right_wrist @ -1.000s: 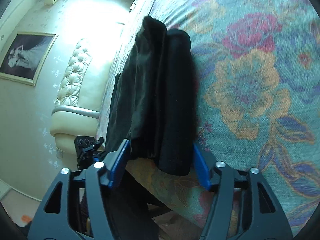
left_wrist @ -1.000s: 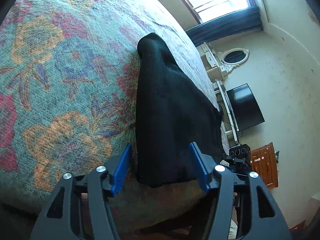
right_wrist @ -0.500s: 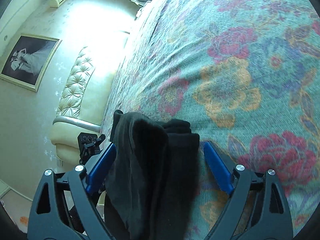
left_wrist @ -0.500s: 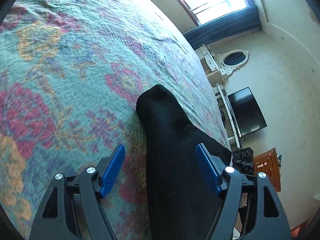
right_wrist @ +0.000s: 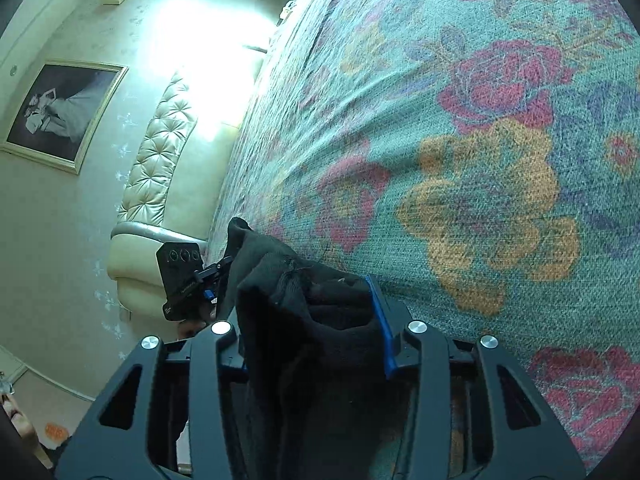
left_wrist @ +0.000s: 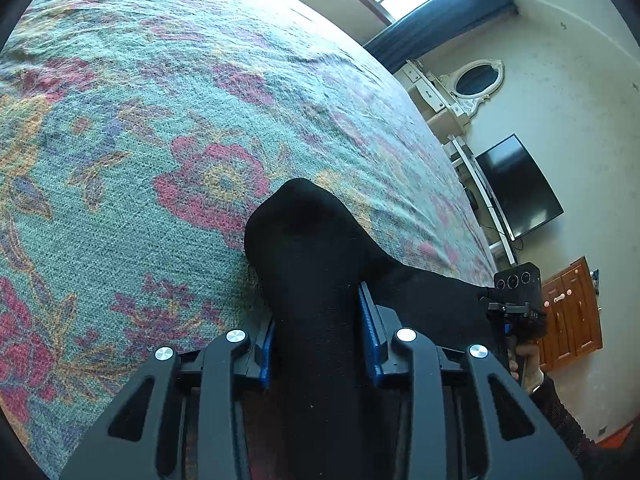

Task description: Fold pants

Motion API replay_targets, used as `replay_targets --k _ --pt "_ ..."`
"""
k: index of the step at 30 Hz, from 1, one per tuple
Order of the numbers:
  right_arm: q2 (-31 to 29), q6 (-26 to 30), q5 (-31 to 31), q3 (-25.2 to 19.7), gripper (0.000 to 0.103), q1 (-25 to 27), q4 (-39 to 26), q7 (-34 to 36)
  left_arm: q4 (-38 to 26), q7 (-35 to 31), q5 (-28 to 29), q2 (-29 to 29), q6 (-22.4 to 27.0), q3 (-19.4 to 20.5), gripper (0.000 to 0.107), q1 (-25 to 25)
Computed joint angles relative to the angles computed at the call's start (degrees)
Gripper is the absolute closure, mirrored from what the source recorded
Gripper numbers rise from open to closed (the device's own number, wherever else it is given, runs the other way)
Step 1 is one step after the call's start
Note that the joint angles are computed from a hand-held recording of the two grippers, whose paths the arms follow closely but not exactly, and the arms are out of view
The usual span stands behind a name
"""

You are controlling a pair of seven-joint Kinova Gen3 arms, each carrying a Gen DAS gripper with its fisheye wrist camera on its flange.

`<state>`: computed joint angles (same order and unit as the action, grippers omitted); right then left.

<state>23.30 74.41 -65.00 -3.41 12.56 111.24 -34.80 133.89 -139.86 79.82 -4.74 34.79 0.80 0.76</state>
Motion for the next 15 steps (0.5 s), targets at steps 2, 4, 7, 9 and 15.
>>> replay_targets --k 2,4,7,9,15 --pt "-0.64 -0.65 -0.74 0.00 0.064 0.10 0.94 0.95 -0.45 2.37 -1.94 -0.79 -2.52 1.12 0.079 0.82" --pt "-1.02 -1.09 -1.42 0.12 0.066 0.15 1.54 1.72 -1.03 5.46 -4.60 -1.63 -5.51 2.27 0.080 2.11" --pt "-1.69 -2.10 -2.28 0.30 0.069 0.00 2.26 2.98 -2.07 9.07 -7.98 -2.08 -8.59 2.75 0.083 3.93" --pt "-2.02 -2.77 -2.87 0.38 0.070 -0.36 2.37 3.07 -2.91 12.25 -11.27 -2.17 -10.21 2.91 0.084 5.02" --pt "-1.81 -3.71 -4.22 0.25 0.071 -1.08 1.62 2.62 -4.17 14.11 -14.04 -1.21 -10.88 0.88 0.085 6.97"
